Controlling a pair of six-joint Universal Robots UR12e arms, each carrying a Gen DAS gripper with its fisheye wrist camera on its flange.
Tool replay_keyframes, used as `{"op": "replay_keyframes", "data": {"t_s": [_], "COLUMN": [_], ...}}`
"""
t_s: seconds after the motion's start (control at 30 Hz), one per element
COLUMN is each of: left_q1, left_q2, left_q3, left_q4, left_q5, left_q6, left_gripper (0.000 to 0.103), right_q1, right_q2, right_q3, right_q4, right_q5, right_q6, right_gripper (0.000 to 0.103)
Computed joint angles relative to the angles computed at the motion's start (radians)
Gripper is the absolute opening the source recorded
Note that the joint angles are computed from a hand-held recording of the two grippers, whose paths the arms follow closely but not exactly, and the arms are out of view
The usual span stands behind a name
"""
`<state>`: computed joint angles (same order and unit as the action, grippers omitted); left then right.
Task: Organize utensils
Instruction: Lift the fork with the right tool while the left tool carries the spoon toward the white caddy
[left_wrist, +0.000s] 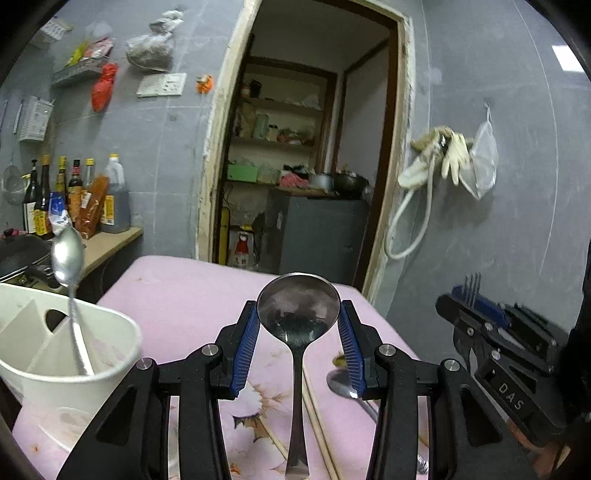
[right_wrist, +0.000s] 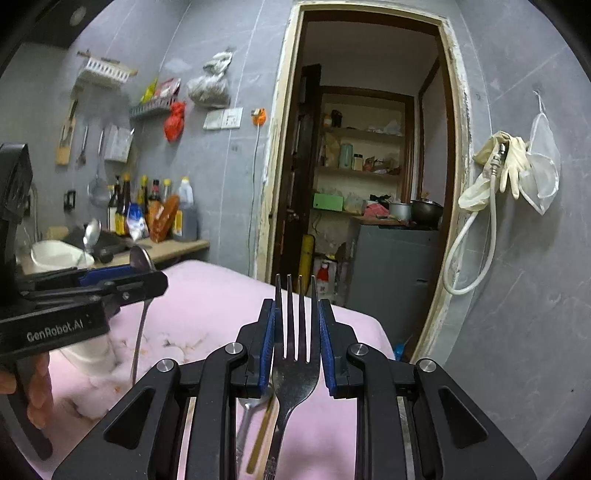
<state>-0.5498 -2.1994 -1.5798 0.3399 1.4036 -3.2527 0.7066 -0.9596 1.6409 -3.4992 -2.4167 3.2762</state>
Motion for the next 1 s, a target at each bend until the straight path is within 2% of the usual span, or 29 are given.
{"op": "replay_keyframes", "data": {"t_s": [0.2, 0.37, 0.4, 0.43, 0.53, 0.6, 0.73, 0.8, 0.87, 0.93, 1.0], "left_q1": [0.011, 0.027, 0.029, 0.033, 0.041, 0.044, 0.05, 0.049, 0.048, 0.047, 0.045], "left_q2": [0.025, 0.061, 0.068, 0.073, 0.09, 0.096, 0.105, 0.105, 0.103, 0.1, 0.095], "left_q3": [-0.02, -0.041, -0.045, -0.05, -0.067, -0.081, -0.107, -0.112, -0.114, -0.114, -0.112], "left_q4": [0.041, 0.049, 0.051, 0.054, 0.057, 0.056, 0.035, 0.029, 0.022, 0.022, 0.022], "left_q5": [0.027, 0.036, 0.04, 0.043, 0.046, 0.05, 0.029, 0.021, 0.003, -0.01, -0.012], "left_q6": [-0.035, -0.071, -0.072, -0.073, -0.069, -0.068, -0.078, -0.07, -0.064, -0.06, -0.056], "left_gripper": [0.038, 0.038, 0.038, 0.038, 0.038, 0.038, 0.038, 0.038, 0.038, 0.038, 0.038], "right_q1": [0.004, 0.01, 0.011, 0.011, 0.011, 0.004, -0.015, -0.033, -0.049, -0.061, -0.084], "right_q2": [0.006, 0.015, 0.017, 0.02, 0.028, 0.025, 0.007, -0.018, -0.034, -0.046, -0.064], "right_q3": [-0.017, -0.055, -0.063, -0.073, -0.09, -0.086, -0.052, -0.023, -0.002, 0.005, 0.013], "right_q4": [-0.039, -0.073, -0.076, -0.078, -0.071, -0.038, 0.061, 0.144, 0.198, 0.281, 0.363], "right_q5": [0.009, 0.022, 0.023, 0.026, 0.041, 0.072, 0.147, 0.223, 0.293, 0.338, 0.456], "right_q6": [-0.026, -0.088, -0.101, -0.111, -0.121, -0.085, 0.073, 0.176, 0.227, 0.241, 0.229], "right_gripper": [0.019, 0.016, 0.014, 0.004, 0.004, 0.003, 0.003, 0.004, 0.006, 0.021, 0.026]}}
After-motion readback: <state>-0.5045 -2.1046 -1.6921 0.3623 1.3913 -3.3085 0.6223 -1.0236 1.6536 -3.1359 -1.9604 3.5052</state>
